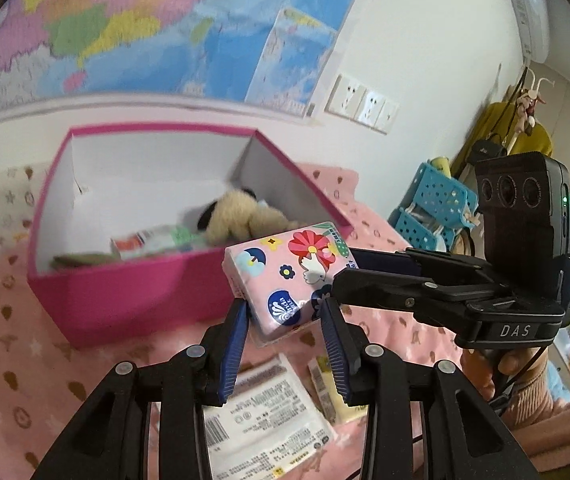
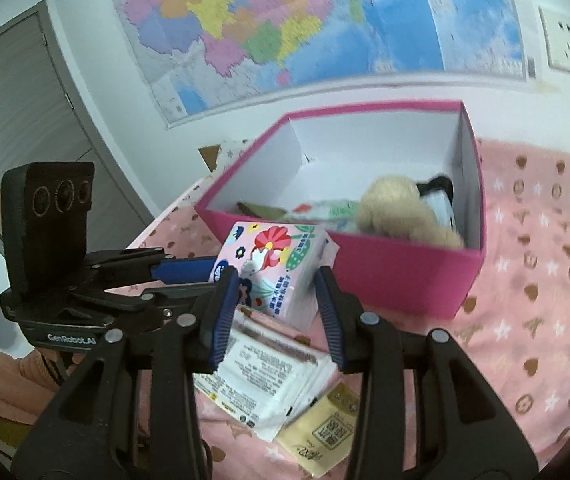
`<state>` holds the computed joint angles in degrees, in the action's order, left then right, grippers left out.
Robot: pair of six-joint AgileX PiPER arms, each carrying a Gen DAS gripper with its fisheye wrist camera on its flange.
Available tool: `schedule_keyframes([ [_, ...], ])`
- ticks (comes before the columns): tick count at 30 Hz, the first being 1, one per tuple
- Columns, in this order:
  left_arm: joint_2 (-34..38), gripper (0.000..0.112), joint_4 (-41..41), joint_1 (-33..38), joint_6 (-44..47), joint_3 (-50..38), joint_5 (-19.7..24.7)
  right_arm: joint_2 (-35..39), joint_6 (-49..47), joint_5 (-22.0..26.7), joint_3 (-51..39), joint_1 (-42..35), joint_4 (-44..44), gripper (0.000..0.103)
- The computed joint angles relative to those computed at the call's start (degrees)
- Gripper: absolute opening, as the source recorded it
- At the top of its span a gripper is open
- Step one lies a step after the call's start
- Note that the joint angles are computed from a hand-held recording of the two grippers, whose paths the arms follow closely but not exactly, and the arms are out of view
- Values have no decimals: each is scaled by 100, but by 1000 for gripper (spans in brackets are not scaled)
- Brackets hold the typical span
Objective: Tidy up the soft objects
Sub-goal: 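Lift the tissue pack into the box and open the right gripper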
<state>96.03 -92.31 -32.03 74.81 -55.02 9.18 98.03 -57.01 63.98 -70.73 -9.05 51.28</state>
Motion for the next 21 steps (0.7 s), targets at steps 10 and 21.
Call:
schedule_keyframes([
  [10, -2, 37, 1373, 217, -1248, -398, -187, 494, 154, -24, -828, 268, 93, 43],
  [21, 609, 37, 3954, 503, -3772, -1208, -8, 1307, 744, -131, -1694, 546, -106, 43],
])
